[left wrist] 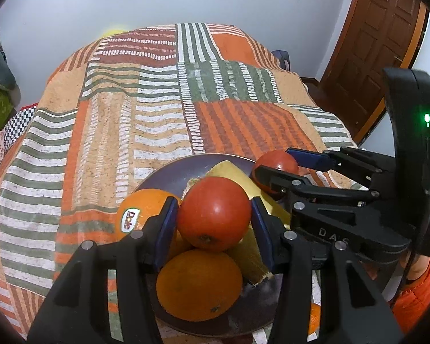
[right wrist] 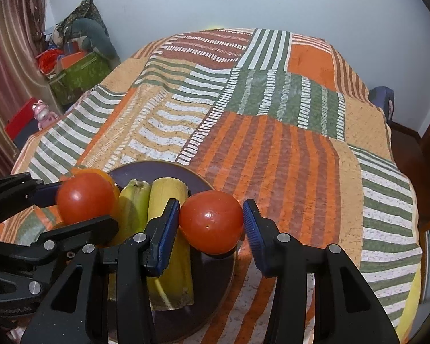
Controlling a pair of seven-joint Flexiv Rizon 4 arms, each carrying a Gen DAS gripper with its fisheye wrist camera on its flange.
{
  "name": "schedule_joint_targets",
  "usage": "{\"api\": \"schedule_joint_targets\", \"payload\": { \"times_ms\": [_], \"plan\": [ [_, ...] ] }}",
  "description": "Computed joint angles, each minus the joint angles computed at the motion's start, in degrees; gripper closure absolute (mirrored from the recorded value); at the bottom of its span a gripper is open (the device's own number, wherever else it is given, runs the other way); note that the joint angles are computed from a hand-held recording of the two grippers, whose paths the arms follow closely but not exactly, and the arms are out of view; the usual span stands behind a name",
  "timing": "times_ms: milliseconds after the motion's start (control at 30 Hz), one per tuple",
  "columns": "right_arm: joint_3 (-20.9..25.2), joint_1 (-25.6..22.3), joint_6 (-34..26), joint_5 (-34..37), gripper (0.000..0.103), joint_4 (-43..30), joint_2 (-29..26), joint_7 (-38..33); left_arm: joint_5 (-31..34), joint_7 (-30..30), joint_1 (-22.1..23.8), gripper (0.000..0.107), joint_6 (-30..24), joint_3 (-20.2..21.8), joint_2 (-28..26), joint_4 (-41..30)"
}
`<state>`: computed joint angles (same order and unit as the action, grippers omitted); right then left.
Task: Organize fruits
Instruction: 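Carry the tomato onto the plate with the left tool while the right tool brings its tomato, then open both tools and withdraw them from the plate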
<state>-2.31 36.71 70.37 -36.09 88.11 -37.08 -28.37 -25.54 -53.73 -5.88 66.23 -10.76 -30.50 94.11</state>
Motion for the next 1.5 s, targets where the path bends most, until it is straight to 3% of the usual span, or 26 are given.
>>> {"api": "schedule_joint_targets", "payload": {
  "times_ms": [233, 400, 600, 833, 1133, 1367, 1500],
  "plan": [
    [0.9, -0.3, -1.2, 1.0, 0.057, -0.3, 0.1, -0.8, -0.4, -1.0, 0.2, 0.05, -1.5, 0.0, 0.3, -0.2],
    [-1.0, 1.0, -0.2, -1.3, 0.05, 1.7, 1.8, 1.7, -1.4, -0.7, 0.4, 0.049, -0.2, -0.2, 2.0, 1.5],
    [-3.4, 2.7, 0.6, -7.6, 0.049, 5.4, 5.4, 7.5, -4.3, 1.8, 1.1, 0.049, 3.1, -1.4, 6.0, 5.7],
    [-4.7, 3.6, 0.0, -20.7, 0.049, 11.8, 12.3, 18.9, -9.1, 5.7, 1.0, 0.046, 6.0, -1.9, 11.9, 11.7],
    [0.7, 0.9, -4.3, -30.0, 0.046, 18.9, 18.7, 27.0, -15.5, 10.4, -1.7, 0.035, 7.8, -0.4, 18.8, 19.8],
    [6.5, -3.3, -5.1, -30.8, 0.045, 22.7, 20.2, 29.1, -17.9, 10.0, -4.5, 0.024, 9.4, 1.3, 20.6, 24.3],
    [8.1, -4.4, -4.5, -30.1, 0.045, 24.2, 20.1, 30.1, -17.7, 8.7, -5.2, 0.023, 8.5, 1.8, 20.3, 25.1]
  ]
}}
